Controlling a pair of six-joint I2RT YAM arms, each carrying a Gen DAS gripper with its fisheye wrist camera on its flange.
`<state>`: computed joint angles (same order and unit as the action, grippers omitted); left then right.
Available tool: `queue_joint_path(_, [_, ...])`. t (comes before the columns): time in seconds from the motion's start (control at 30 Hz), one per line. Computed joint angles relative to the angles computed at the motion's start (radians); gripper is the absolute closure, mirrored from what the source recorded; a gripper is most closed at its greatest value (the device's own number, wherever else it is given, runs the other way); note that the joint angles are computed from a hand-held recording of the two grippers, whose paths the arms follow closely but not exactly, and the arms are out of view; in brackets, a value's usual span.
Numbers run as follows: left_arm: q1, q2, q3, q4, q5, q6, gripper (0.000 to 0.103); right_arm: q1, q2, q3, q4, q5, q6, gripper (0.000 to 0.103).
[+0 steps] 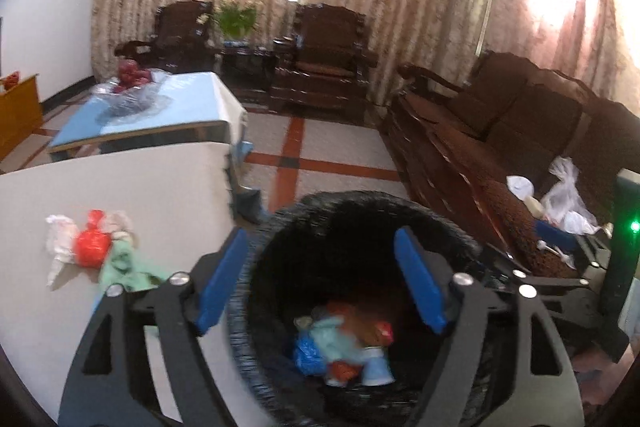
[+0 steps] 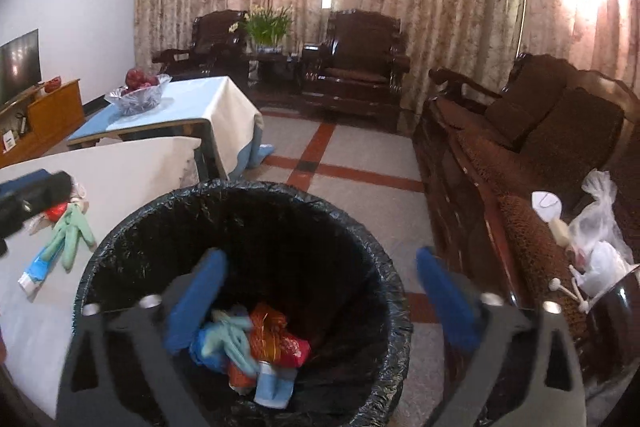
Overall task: Collect trash
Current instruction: 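Grasp the green glove with the left tool while the right tool carries the red packet to the bin, then open both tools over the bin to drop the glove and packet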
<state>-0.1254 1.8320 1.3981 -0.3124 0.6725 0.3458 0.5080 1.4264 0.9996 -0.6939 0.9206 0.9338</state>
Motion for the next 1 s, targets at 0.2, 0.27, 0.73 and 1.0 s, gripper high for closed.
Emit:
queue_joint_path(0.2, [0.131, 0.0, 0.035, -0.01, -0.023, -0.006, 0.013, 0.047, 0.064, 0.071, 0.039, -0.013, -0.03, 0.006])
queue_joint_path(0.27, [0.171, 0.005, 0.057, -0.026, -0.023, -0.001, 0.013, 0.063, 0.098, 0.104, 0.083, -0.026, -0.065, 0.006])
queue_joint_path(0.73, [0.419, 0.201, 0.349, -0.07, -0.092, -0.007, 0.013, 0.094, 0.455, 0.46, 0.383, -0.172, -0.286, 0.006])
queue_joint_path(1.0, [0.453, 0.411, 0.622, -0.133, -0.141, -0.031, 0.013, 0.074, 0.738, 0.8, 0.386, -0.258, -0.375, 0.006])
